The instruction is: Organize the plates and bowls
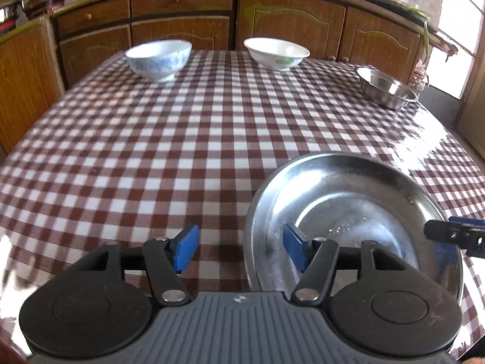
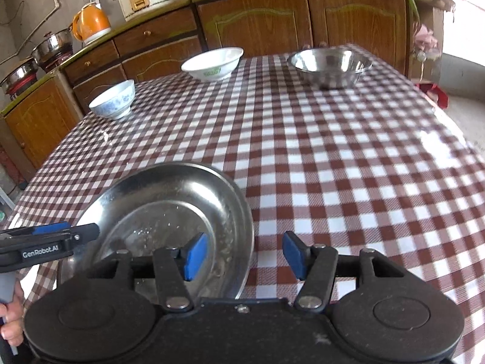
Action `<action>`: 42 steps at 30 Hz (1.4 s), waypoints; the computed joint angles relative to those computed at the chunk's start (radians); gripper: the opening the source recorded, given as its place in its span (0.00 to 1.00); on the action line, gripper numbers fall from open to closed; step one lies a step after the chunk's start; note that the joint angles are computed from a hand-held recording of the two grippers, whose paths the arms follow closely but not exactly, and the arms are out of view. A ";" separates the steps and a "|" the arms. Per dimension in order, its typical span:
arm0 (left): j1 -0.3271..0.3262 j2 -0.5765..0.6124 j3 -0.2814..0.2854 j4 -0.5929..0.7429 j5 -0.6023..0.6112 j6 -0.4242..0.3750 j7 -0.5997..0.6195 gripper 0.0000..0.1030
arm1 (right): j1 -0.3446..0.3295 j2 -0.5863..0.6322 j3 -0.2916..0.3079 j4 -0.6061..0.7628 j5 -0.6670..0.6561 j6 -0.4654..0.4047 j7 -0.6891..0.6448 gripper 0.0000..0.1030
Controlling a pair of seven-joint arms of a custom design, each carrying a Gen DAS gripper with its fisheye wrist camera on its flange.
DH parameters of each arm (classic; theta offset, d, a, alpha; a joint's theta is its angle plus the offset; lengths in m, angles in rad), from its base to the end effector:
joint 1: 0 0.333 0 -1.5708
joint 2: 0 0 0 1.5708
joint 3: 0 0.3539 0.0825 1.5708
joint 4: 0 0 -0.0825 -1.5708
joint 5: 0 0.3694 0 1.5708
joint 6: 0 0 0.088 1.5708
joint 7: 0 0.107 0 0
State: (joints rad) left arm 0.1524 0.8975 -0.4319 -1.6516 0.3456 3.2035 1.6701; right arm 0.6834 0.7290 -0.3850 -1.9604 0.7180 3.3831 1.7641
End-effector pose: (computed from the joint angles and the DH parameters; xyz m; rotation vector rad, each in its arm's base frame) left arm 0.7247 -0.1576 0.2454 -1.3867 2.2267 -0.9410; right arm 0.6364 0.1577 0.2536 -1.2804 2.0935 -0.6302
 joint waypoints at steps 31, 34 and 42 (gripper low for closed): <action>0.078 0.021 -0.145 0.069 -0.087 -0.050 0.100 0.29 | -0.016 0.005 -0.010 0.106 0.057 0.018 -0.132 0.31; 0.072 0.018 -0.144 0.086 -0.090 -0.050 0.096 0.29 | -0.006 0.010 -0.036 0.131 0.047 0.002 -0.125 0.31; 0.046 0.038 -0.149 0.189 -0.111 -0.093 0.117 0.29 | 0.006 0.030 -0.109 0.202 -0.019 -0.047 -0.069 0.31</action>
